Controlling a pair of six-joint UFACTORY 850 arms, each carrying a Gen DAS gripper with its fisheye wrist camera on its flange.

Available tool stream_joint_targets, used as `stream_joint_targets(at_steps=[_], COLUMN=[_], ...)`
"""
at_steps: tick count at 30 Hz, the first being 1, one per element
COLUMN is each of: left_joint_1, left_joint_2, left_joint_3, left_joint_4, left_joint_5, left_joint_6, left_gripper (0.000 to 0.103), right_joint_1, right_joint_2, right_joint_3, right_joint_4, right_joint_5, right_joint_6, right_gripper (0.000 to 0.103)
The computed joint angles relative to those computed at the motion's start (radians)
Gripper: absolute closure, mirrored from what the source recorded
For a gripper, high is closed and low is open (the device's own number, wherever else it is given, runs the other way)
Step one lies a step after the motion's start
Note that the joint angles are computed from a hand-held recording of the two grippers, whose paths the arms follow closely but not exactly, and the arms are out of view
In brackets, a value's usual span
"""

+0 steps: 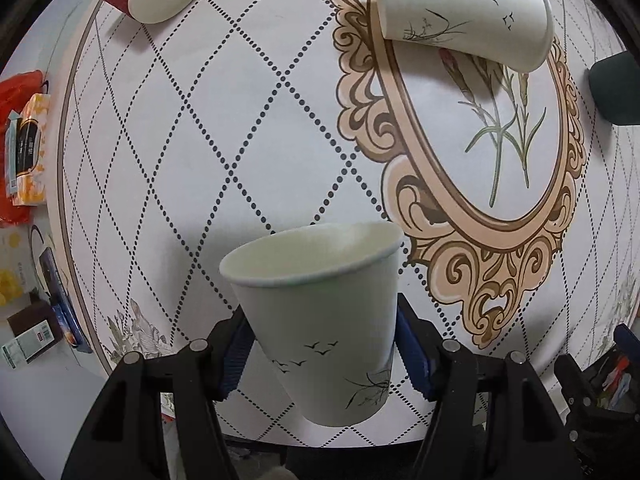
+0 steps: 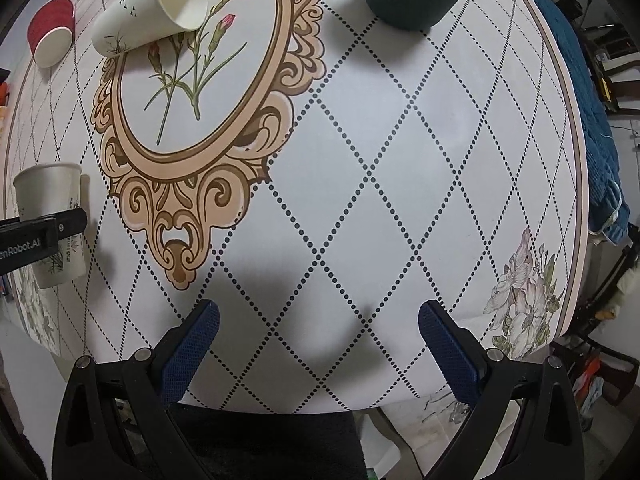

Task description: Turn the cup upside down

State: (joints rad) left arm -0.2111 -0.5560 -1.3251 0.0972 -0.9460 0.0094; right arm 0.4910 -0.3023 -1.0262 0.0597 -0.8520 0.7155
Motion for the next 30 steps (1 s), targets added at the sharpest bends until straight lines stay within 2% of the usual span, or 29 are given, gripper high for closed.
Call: stream_joint_targets(at_steps=[3,5,7,14,30], left_joint_1=[-0.007,-0.003,0.019,0.013,0.029], left_joint_2=[-0.012,-0.027,-0.023,-0.025,0.082], left_joint_3=[-0.001,-0.011,-0.007,-0.011,0.009], left_joint_4=[-0.024,-0.037,-0.054,-0.065,-0.123], left_joint_5=[0.009,0.005,0.008,0.009,-0.019], left_joint_6=[-0.008,-0.011,0.013,0.005,0.034], left_gripper=[0.038,0.022,0.016,0.013,0.013], right_joint_1=[0.000,-0.002,-0.007,-0.017,-0.014], right_joint_2=[0.006,0.006,0.003,0.014,0.043], right_joint_3=[0.004,-0.001,-0.012,-0.005,0.006], right_joint_4=[-0.004,-0.007,-0.012,-0.008,-0.008], right_joint_5=[0.000,-0.004,-0.009,-0.005,0.010], right_joint_6=[0.005,0.007,0.004,-0.006,-0.006], right_gripper=[0.001,0.001,0.001,0.001,0.001])
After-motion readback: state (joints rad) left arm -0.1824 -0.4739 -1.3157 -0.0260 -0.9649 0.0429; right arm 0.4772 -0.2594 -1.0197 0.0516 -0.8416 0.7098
